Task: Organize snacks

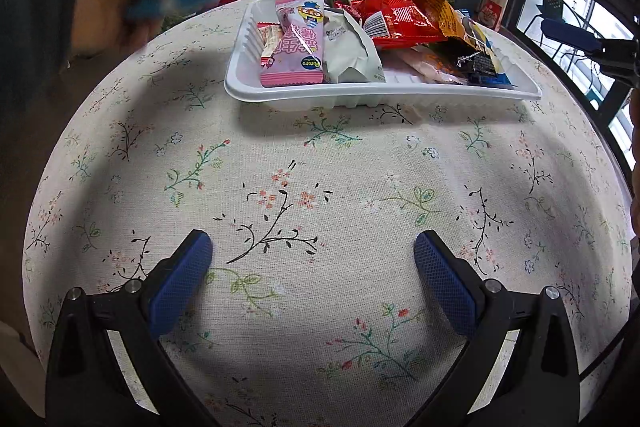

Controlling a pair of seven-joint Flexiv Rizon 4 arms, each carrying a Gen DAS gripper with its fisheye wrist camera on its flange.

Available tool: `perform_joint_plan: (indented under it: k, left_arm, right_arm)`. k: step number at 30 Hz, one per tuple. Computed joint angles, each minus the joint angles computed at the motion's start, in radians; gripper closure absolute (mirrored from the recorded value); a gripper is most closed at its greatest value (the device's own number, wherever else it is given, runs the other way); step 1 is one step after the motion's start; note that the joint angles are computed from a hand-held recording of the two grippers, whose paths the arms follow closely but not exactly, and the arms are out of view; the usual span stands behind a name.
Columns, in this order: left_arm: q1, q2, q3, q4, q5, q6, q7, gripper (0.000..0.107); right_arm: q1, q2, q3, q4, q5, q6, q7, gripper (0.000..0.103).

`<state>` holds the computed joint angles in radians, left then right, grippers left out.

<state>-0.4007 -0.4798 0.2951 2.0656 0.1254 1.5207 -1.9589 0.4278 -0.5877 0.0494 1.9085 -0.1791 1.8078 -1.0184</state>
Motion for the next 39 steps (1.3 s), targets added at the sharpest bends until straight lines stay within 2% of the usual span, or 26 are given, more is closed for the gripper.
perform_joint_plan:
  k: [5, 9, 15, 17, 25, 27, 33, 39]
  left_arm:
    - [0.000, 0.000, 0.000, 0.000, 0.002, 0.000, -0.002, 0.004]
    - [0.002, 0.000, -0.001, 0.001, 0.003, 0.001, -0.002, 0.004]
    - [0.003, 0.002, -0.002, 0.002, 0.004, 0.001, -0.002, 0.004]
    - [0.002, 0.002, -0.001, 0.002, 0.005, 0.001, -0.003, 0.004]
    - [0.002, 0.003, -0.001, 0.002, 0.006, 0.000, -0.004, 0.004]
    - [0.002, 0.002, -0.001, 0.001, 0.006, 0.000, -0.004, 0.004]
    - [0.002, 0.003, 0.000, 0.003, 0.007, 0.002, -0.005, 0.004]
    - [0.003, 0.005, -0.002, 0.000, 0.006, -0.002, -0.005, 0.004]
  right_arm:
    - [0.026, -0.003, -0.027, -0.003, 0.009, -0.002, 0.003, 0.024]
    - [0.081, 0.002, -0.093, 0.012, 0.030, 0.010, -0.002, 0.024]
    - [0.071, 0.008, -0.084, 0.018, 0.032, 0.014, -0.024, 0.024]
    - [0.132, 0.021, -0.153, 0.038, 0.055, 0.033, -0.038, 0.024]
    - [0.229, 0.079, -0.248, 0.098, 0.137, 0.055, -0.091, 0.021]
    - [0.261, 0.099, -0.275, 0.127, 0.171, 0.071, -0.101, 0.017]
    - [0.283, 0.147, -0.281, 0.186, 0.214, 0.062, -0.125, 0.016]
    - [0.344, 0.175, -0.326, 0.221, 0.241, 0.060, -0.155, 0.015]
